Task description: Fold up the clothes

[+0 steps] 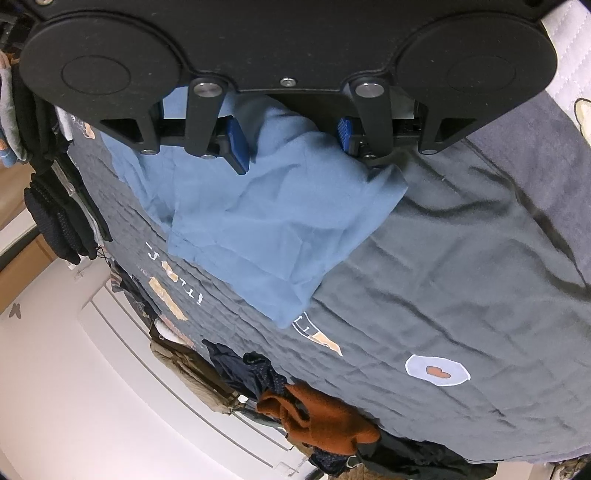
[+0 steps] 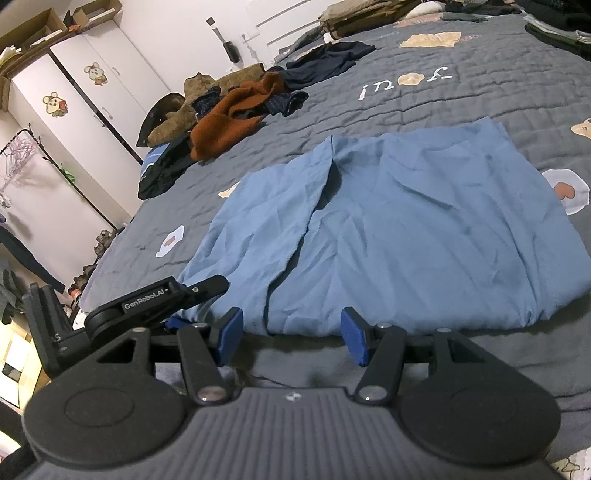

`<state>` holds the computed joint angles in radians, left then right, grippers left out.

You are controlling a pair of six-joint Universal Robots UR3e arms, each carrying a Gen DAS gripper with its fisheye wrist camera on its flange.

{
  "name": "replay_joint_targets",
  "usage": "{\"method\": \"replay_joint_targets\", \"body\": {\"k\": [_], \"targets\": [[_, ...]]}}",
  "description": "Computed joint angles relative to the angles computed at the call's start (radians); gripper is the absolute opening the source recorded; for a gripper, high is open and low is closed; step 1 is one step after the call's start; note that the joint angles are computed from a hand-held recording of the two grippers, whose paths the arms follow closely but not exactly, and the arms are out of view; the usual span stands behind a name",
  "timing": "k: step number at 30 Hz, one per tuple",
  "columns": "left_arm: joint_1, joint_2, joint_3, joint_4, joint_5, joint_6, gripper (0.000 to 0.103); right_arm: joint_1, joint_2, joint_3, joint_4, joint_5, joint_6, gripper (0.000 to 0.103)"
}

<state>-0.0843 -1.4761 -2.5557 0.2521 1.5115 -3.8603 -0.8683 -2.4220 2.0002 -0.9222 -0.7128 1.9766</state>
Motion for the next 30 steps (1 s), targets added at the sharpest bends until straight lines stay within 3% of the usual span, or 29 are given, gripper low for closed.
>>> {"method": "replay_joint_targets", "body": {"k": [19, 21, 23, 26, 30], "targets": [[0.016, 0.0, -0.005, 0.007, -0.025, 0.001, 0.046, 0.05, 0.014, 0.033, -0.105, -0.002, 0.078, 0.058], [0.023, 0.005, -0.009, 0.009, -0.039, 0.008, 0.043, 0.051, 0.014, 0.034, -0.108, -0.004, 0.08, 0.058], [0.021, 0.004, -0.008, 0.015, -0.032, 0.022, 0.026, 0.042, 0.012, 0.029, -0.094, -0.004, 0.071, 0.058], [0.014, -0.003, -0.006, 0.023, -0.023, 0.033, 0.017, 0.035, 0.01, 0.028, -0.083, -0.002, 0.063, 0.058], [0.0, -0.016, -0.003, 0.043, -0.009, 0.036, 0.013, 0.026, 0.008, 0.025, -0.072, -0.001, 0.051, 0.058]]}}
